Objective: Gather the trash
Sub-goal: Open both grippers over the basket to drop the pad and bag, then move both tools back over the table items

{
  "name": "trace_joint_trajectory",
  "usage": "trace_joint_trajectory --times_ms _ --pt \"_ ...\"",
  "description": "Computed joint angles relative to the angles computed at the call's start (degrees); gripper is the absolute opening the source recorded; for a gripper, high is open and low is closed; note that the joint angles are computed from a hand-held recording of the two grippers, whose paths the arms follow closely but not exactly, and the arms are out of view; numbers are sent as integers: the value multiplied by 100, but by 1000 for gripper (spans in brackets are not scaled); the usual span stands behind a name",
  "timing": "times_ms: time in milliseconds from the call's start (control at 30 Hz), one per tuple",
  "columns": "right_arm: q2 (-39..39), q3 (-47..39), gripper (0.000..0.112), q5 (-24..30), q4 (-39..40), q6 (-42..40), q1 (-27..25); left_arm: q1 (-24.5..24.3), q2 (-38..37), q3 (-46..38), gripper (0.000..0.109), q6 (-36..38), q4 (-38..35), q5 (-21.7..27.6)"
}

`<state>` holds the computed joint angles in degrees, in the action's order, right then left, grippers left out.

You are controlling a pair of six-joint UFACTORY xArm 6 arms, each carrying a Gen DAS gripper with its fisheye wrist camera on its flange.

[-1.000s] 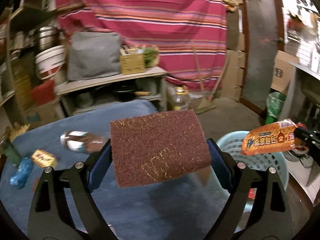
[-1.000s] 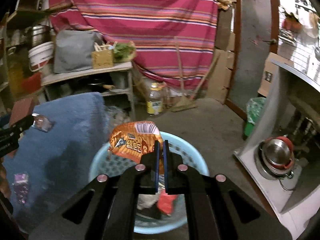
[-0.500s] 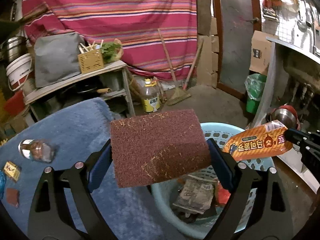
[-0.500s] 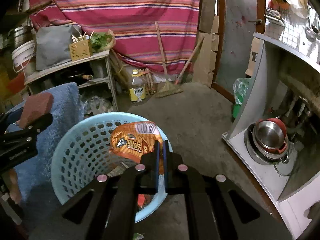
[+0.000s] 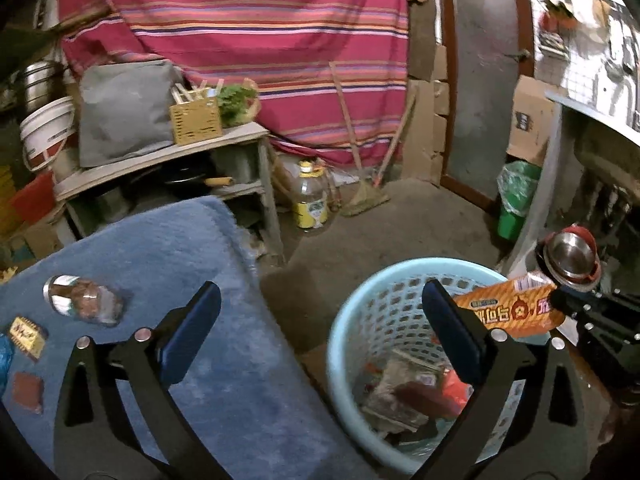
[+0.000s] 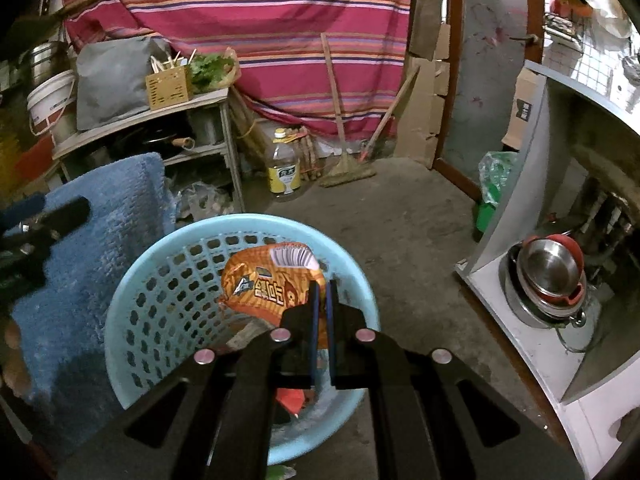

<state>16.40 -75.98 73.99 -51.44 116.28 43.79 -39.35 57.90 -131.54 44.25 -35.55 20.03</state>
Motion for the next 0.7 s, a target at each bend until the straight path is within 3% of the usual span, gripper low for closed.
trace_joint_trajectory --times_ms 100,133,167,200,233,400,567,700 --pt "219 -218 6 -192 -19 -42 -78 169 -93 61 97 -14 -54 -26" --pt "305 -310 13 -236 -1 -72 -101 216 -122 87 97 -4 -75 -44" --pt "402 -415 24 -240 36 -118 -121 277 -145 96 97 -12 -76 -57" --pt "503 -536 55 -214 81 -182 -132 326 -198 167 97 27 -121 -100" --pt "647 -706 72 -149 118 -248 -133 390 -274 269 97 117 -217 -148" --pt "1168 -1428 72 121 229 -463 -83 740 -471 527 97 351 -454 -290" --pt "1762 -2439 83 481 4 -669 37 1166 -516 574 97 474 -593 -249" --pt "2775 -4076 87 683 -304 -1178 157 1518 -455 565 97 551 -558 -383"
